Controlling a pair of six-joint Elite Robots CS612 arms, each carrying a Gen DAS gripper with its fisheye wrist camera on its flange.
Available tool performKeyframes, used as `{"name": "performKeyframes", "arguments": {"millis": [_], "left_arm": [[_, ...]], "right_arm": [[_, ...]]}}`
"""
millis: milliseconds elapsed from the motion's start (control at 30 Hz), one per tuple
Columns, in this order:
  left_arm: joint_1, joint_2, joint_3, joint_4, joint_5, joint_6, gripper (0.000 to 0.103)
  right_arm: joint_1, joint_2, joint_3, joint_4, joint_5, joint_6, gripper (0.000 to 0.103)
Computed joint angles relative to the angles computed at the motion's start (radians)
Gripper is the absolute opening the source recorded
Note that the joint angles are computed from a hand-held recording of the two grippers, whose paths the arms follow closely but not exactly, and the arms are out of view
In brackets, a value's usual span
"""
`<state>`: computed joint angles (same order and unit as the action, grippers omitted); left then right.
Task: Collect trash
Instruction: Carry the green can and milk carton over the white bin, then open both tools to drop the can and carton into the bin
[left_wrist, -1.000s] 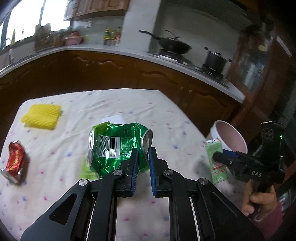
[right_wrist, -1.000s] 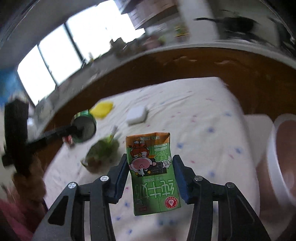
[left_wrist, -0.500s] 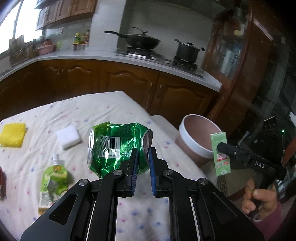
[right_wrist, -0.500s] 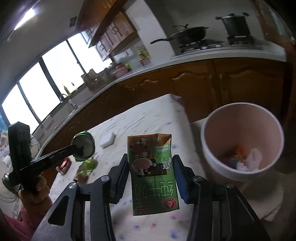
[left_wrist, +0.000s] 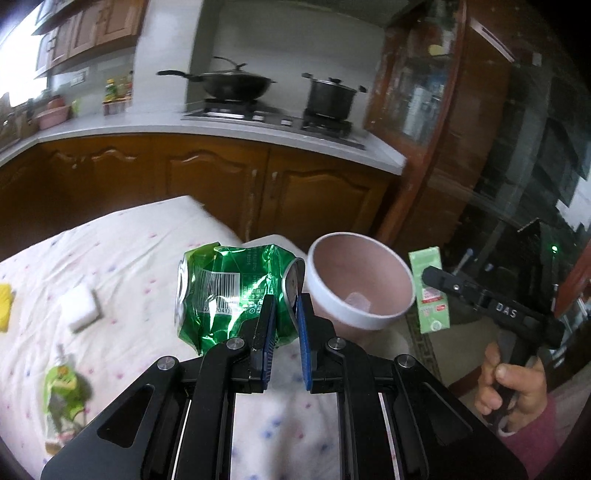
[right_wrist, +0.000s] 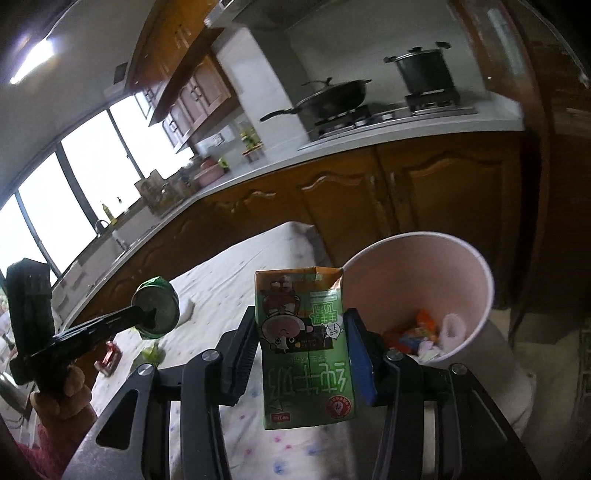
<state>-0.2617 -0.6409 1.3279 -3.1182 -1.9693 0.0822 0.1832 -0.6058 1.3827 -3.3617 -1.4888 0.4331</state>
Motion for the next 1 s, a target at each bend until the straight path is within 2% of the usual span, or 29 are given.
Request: {"name": "performKeyframes", "arguments": {"millis": [400,567,833,1000], "left_arm": [[-0.043,0.037,-0.097,0.089,-0.09,0.038,0.01],[-0.065,0.06,-0.146,0.144,-0.102,0.068,0.01],[-0.101,0.117,-0.247,0.273,-0.098,0.111,0.01],[-0.109,0.154,-0.305,0.365,-0.098,0.116,0.01]], "right_arm": [[-0.027,-0.008,0.008,-0.021,-0.077,0.04,0.047],[-0.04,0.002,-0.008,-0.015,-0.098,0.061,0.047],[-0.056,0.025,-0.039,0.015,-0.093,0.095,0.047],[-0.063,0.04,-0.057,0.049,-0.084,0.109,0.047]]}}
